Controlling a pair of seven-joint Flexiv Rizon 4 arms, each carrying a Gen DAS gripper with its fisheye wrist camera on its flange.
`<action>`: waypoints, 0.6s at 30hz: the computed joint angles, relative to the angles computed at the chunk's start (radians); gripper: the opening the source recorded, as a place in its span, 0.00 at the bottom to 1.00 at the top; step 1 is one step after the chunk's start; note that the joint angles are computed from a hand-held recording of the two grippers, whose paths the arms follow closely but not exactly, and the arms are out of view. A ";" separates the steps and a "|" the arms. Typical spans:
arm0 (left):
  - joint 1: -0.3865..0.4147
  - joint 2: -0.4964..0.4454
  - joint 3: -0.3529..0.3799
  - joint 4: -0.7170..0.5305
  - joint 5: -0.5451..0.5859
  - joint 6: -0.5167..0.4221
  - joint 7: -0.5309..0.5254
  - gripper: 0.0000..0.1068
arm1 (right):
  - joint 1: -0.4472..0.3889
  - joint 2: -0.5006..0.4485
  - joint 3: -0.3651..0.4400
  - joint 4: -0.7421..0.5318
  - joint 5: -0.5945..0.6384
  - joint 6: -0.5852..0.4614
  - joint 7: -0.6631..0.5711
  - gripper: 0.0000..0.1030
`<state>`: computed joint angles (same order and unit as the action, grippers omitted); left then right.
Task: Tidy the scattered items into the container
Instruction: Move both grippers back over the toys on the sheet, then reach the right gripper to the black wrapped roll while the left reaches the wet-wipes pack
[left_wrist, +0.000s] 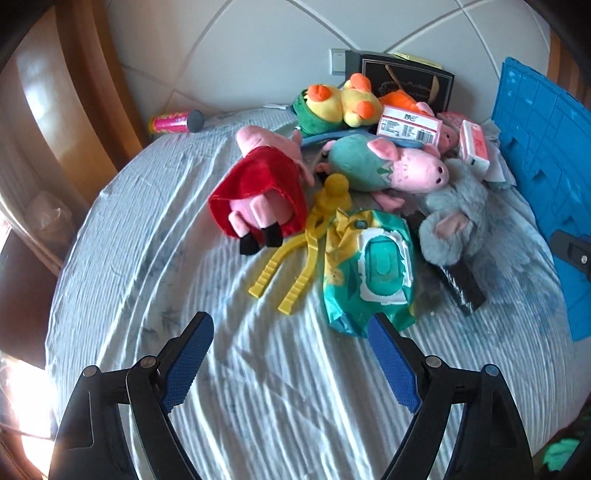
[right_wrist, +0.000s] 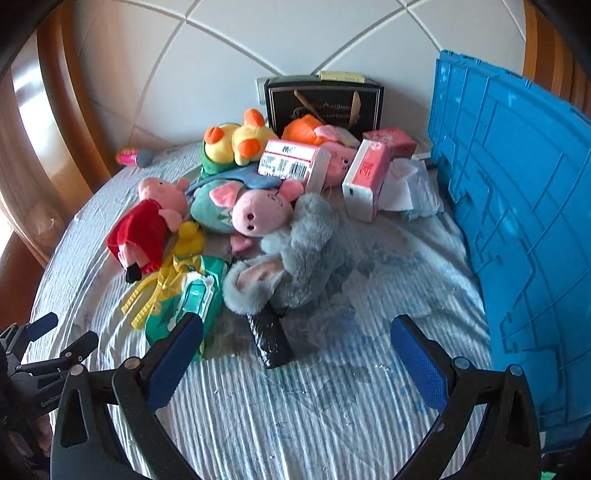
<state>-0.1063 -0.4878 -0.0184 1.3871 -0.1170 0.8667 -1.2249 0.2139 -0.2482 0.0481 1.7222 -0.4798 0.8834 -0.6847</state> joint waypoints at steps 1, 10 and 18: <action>-0.003 -0.010 -0.004 -0.002 -0.001 -0.008 -0.001 0.81 | 0.000 -0.012 0.003 -0.003 0.010 -0.006 -0.012 1.00; -0.068 -0.139 -0.004 -0.130 0.030 -0.100 -0.066 0.81 | -0.013 -0.104 0.019 -0.040 0.113 -0.010 -0.174 1.00; -0.100 -0.247 0.000 -0.296 0.053 -0.209 -0.113 0.80 | -0.032 -0.182 0.011 -0.129 0.205 -0.032 -0.267 1.00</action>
<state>-0.2063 -0.7352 -0.0183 1.0912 -0.0643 0.6580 -1.3383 0.1821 -0.4307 0.0596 1.5929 -0.2745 0.8517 -0.9519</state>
